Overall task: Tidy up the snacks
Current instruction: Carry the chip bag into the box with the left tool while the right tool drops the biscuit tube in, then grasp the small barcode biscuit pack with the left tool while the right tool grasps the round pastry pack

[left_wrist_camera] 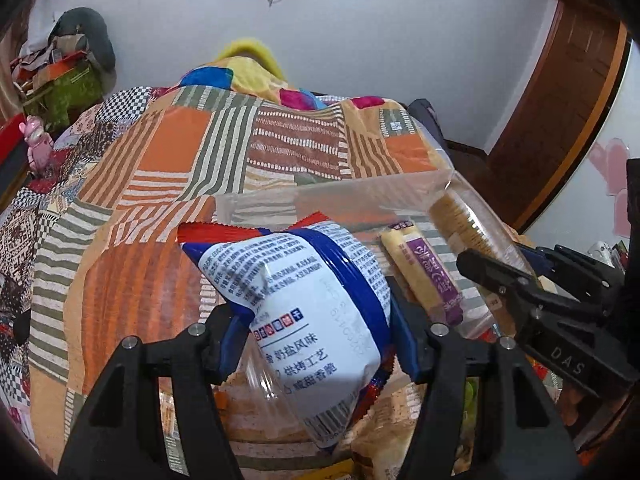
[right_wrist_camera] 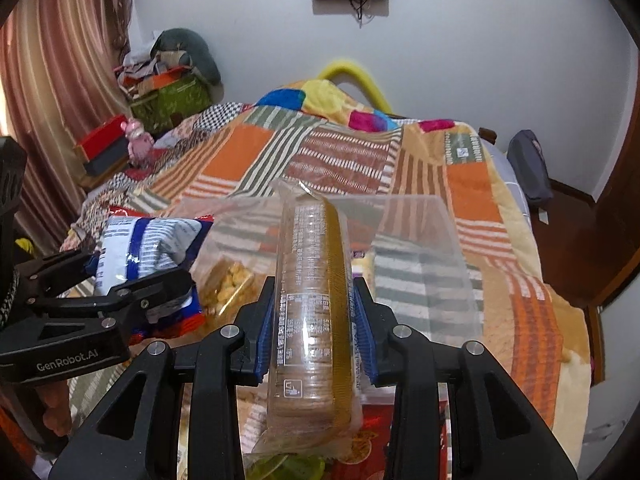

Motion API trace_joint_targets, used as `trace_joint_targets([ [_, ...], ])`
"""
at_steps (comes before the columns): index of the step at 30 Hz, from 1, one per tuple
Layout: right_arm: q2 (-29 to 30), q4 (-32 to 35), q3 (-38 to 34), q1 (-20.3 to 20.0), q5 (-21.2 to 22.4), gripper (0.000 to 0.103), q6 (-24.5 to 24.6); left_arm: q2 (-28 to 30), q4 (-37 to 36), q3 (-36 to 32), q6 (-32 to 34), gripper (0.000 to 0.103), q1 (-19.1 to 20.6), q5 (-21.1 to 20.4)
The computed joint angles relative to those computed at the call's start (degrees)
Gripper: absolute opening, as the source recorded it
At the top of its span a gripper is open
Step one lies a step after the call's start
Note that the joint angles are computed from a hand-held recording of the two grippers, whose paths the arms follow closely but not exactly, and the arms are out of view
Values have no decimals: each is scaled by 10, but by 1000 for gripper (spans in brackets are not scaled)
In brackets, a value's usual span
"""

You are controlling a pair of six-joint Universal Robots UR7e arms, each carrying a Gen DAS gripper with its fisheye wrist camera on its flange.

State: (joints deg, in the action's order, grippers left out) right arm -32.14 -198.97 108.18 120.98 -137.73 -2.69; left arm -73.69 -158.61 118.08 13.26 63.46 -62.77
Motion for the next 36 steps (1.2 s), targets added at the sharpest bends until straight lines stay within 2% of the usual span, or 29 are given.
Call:
trace_joint_targets([
  [9, -12, -28, 13, 15, -5, 33, -12, -36, -28, 26, 20, 67, -18, 7],
  [16, -20, -70, 31, 31, -13, 33, -28, -93, -41, 57, 48, 71, -39, 13],
  [21, -29, -106, 54, 42, -21, 33, -33, -131, -32, 71, 63, 73, -39, 21],
  [29, -42, -143, 105, 50, -58, 38, -19, -171, -11, 76, 90, 77, 7, 46],
  [36, -48, -130, 145, 38, -84, 45, 30, -144, 19, 50, 76, 79, 72, 56],
])
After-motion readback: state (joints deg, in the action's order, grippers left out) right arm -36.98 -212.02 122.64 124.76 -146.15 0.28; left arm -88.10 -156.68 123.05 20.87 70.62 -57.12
